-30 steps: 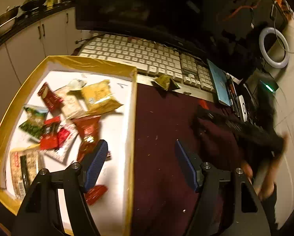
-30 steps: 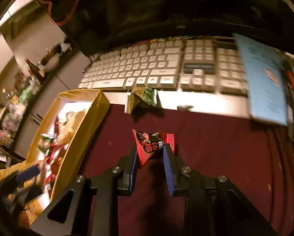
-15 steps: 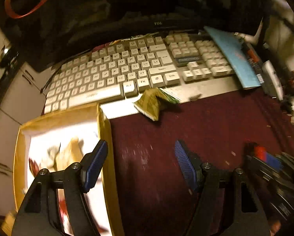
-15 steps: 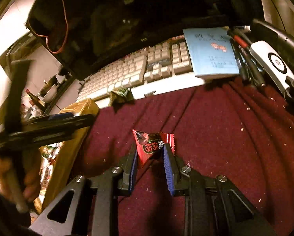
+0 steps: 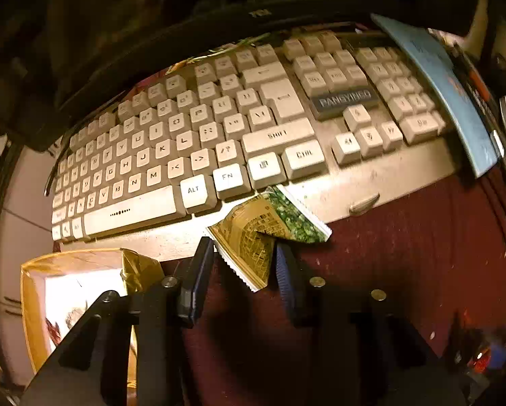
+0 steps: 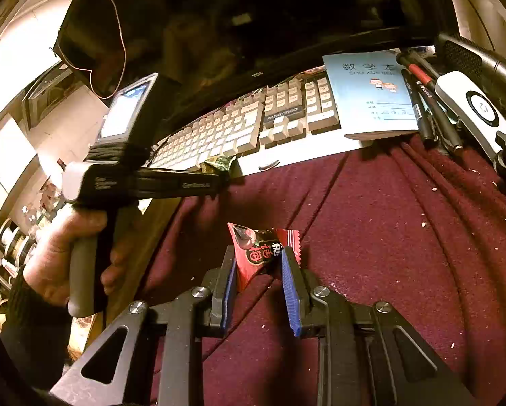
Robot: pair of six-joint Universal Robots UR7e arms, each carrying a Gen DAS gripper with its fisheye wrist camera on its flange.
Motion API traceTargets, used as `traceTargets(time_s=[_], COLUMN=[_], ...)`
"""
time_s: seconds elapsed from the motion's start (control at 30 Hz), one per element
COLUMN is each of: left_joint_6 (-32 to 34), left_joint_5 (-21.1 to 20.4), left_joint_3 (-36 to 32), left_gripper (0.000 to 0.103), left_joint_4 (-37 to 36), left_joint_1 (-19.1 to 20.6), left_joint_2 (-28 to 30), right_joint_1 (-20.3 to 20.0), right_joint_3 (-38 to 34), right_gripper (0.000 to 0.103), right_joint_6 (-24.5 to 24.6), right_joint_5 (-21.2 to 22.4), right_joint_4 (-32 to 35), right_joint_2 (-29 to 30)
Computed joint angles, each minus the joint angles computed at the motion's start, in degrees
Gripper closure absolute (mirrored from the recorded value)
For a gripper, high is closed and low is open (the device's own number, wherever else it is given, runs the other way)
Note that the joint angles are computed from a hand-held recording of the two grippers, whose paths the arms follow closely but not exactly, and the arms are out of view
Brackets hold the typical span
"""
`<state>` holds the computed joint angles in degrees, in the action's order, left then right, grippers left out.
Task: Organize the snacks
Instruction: 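Grasp the green-and-gold snack packet with the left gripper, then carry both packets over the tray and open both grippers to drop them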
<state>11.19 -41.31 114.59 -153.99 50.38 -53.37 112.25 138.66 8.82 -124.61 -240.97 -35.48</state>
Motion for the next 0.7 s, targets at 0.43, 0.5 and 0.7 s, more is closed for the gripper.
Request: traceTargets(time_s=[0.43, 0.5, 0.7], left_joint_6=[-10.1, -13.01, -19.0], left_joint_5=[-8.94, -9.59, -13.63], left_joint_3=[14.51, 16.79, 23.27], left_gripper=[0.092, 0.092, 0.092], left_joint_4=[2.6, 1.79, 3.46], left_joint_1=[-3.38, -5.09, -6.78], left_joint_2=[-19.76, -21.34, -32.2], right_joint_1=[-0.05, 0.05, 0.4], right_joint_3=[0.42, 0.32, 0.08], right_gripper=[0.078, 0.078, 0.078], right_joint_6=[0.04, 0.0, -0.67], right_joint_5=[0.44, 0.31, 0.21], right_joint_4=[-1.02, -0.77, -0.62], right_joint_2=[0.22, 0.21, 0.34])
